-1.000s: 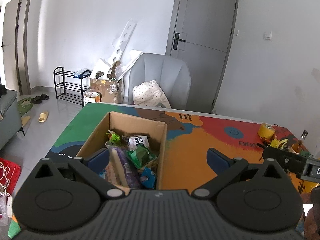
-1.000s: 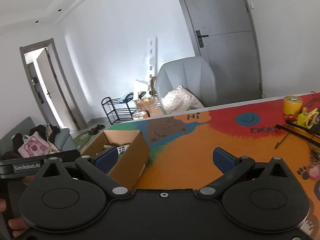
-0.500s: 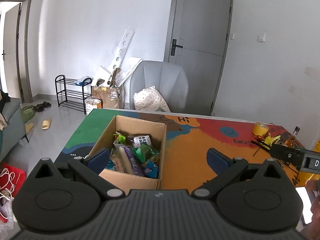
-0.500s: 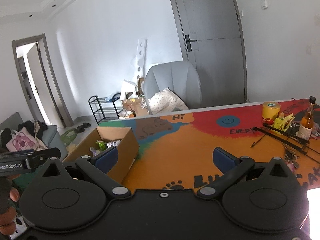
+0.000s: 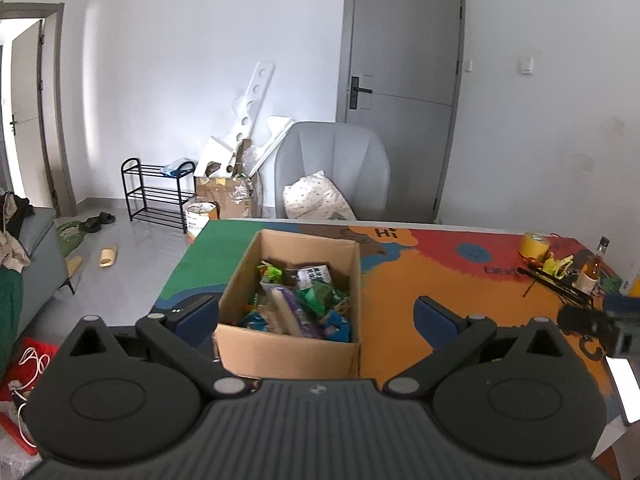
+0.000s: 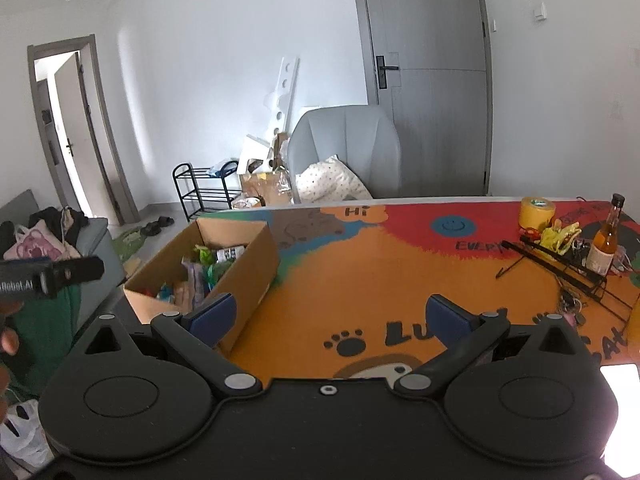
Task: Organize snacks
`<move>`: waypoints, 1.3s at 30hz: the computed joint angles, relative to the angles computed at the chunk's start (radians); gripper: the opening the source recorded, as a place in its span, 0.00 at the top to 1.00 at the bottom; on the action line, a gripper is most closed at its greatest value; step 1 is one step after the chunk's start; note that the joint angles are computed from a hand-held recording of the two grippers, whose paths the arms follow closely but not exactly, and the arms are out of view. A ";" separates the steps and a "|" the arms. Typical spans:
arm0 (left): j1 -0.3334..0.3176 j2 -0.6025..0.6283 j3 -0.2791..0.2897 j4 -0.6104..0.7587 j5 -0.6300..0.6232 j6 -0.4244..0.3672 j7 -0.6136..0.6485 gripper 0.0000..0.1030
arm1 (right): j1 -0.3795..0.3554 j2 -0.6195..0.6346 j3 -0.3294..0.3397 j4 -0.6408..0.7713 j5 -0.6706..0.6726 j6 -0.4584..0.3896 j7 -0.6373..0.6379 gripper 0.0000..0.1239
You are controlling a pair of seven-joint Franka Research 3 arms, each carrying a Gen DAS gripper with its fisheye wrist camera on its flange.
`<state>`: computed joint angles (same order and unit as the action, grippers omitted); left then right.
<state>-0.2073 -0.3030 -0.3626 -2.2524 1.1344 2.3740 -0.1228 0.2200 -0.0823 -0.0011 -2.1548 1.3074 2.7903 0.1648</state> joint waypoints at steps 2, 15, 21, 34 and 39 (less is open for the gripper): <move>-0.001 -0.003 0.002 -0.004 -0.002 0.001 0.008 0.00 | -0.001 -0.006 -0.001 -0.003 0.002 0.002 -0.002 0.17; 0.000 0.014 0.009 0.001 -0.022 0.034 0.033 0.00 | -0.006 -0.001 -0.005 0.005 -0.005 0.015 0.032 0.17; -0.002 0.019 0.009 0.008 -0.031 0.033 0.042 0.00 | -0.005 -0.006 -0.005 0.000 -0.009 0.014 0.031 0.17; 0.000 0.023 0.012 0.010 -0.035 0.042 0.047 0.00 | -0.005 -0.006 -0.006 0.000 -0.022 0.008 0.037 0.17; 0.000 0.029 0.014 0.009 -0.033 0.052 0.048 0.00 | -0.005 -0.005 -0.005 -0.001 -0.027 0.004 0.035 0.17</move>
